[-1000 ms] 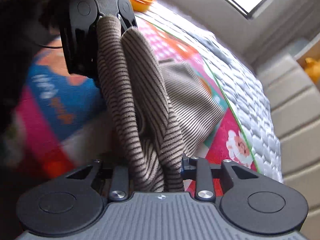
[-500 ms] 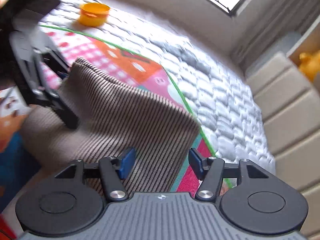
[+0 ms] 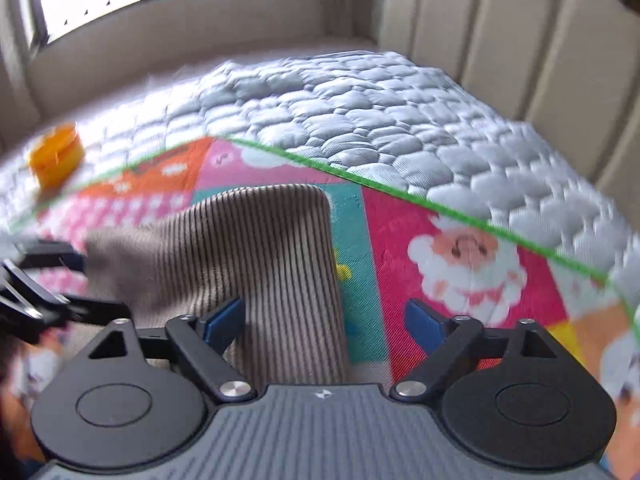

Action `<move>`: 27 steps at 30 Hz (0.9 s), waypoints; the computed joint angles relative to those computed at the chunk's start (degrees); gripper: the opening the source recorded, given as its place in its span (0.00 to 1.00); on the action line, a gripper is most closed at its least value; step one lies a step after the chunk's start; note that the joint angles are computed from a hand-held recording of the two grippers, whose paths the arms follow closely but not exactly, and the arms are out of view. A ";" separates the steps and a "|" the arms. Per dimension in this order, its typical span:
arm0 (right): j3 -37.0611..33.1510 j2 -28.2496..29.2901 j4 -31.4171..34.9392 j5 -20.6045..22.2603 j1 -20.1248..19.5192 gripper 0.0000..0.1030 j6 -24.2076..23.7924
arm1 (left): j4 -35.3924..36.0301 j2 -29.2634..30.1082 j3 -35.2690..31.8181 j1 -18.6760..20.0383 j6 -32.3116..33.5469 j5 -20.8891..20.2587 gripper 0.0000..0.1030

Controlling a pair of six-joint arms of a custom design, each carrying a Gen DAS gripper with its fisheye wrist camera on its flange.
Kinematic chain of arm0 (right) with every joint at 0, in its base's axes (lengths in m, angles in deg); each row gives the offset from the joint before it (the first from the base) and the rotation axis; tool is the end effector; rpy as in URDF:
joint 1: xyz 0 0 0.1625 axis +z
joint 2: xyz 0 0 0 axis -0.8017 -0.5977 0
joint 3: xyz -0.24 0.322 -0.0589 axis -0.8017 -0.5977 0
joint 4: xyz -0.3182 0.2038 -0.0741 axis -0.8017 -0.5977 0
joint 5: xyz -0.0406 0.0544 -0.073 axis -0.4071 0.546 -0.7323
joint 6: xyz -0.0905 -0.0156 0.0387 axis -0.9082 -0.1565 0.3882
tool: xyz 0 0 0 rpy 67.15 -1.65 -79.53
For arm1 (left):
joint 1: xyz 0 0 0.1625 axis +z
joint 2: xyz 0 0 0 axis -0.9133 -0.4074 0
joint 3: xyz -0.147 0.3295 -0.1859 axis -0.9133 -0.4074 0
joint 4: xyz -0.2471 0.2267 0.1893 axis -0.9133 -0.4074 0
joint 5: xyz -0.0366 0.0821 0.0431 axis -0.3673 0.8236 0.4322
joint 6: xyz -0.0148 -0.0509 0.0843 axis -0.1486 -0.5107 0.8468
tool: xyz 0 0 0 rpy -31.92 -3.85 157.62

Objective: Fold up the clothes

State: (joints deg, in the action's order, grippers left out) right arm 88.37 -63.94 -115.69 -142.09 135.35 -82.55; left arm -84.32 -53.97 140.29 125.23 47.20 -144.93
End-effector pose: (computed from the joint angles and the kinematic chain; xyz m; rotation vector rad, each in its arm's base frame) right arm 0.0116 -0.6664 0.2849 0.6005 -2.3775 0.7339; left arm -0.2216 -0.6839 0.0018 0.7988 2.7960 -0.6787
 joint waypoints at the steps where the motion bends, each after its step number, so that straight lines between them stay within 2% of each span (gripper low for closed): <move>1: 1.15 -1.38 0.68 1.07 -0.28 0.91 3.04 | -0.08 0.03 -0.01 -0.04 0.13 0.20 0.88; 3: 3.87 -3.93 1.36 2.39 -0.67 0.94 9.45 | -0.36 0.00 0.18 -0.14 0.28 0.54 0.89; 5: 6.88 -6.36 1.48 5.95 -1.78 0.99 16.11 | -0.63 -0.02 0.35 -0.23 0.41 0.87 0.90; 7: 10.24 -7.33 -2.22 9.99 -3.11 1.00 23.02 | -0.90 0.12 0.34 -0.26 0.49 1.14 0.91; 10: 14.19 -5.63 -11.24 14.07 -4.78 1.00 28.86 | -2.00 0.29 0.72 -0.31 1.26 1.89 0.96; 12: 16.11 -3.04 -18.27 13.84 -5.38 1.00 28.99 | -2.73 0.33 1.06 -0.31 1.59 2.31 0.96; 13: 17.07 -1.84 -21.49 12.31 -5.38 1.00 28.69 | -2.86 0.22 1.28 -0.21 1.17 2.11 0.96; 14: 17.40 -1.09 -22.31 10.01 -5.03 1.00 28.49 | -3.21 0.11 1.56 -0.19 1.16 2.10 0.96; 16: 17.91 -1.53 -22.55 9.96 -4.53 1.00 27.90 | -4.14 0.02 2.06 -0.30 1.77 2.47 0.96; 19: 19.96 -2.36 -28.08 8.03 -2.62 1.00 23.87 | -5.42 0.44 2.27 -0.63 2.71 3.45 0.97; 23: 24.60 -5.76 -28.02 9.41 -2.25 1.00 27.12 | -6.94 0.27 3.26 -1.28 2.94 5.41 0.98; 27: 27.15 -5.27 -33.50 7.17 -1.07 1.00 26.67 | -9.88 -1.02 6.23 -2.73 3.22 9.53 0.98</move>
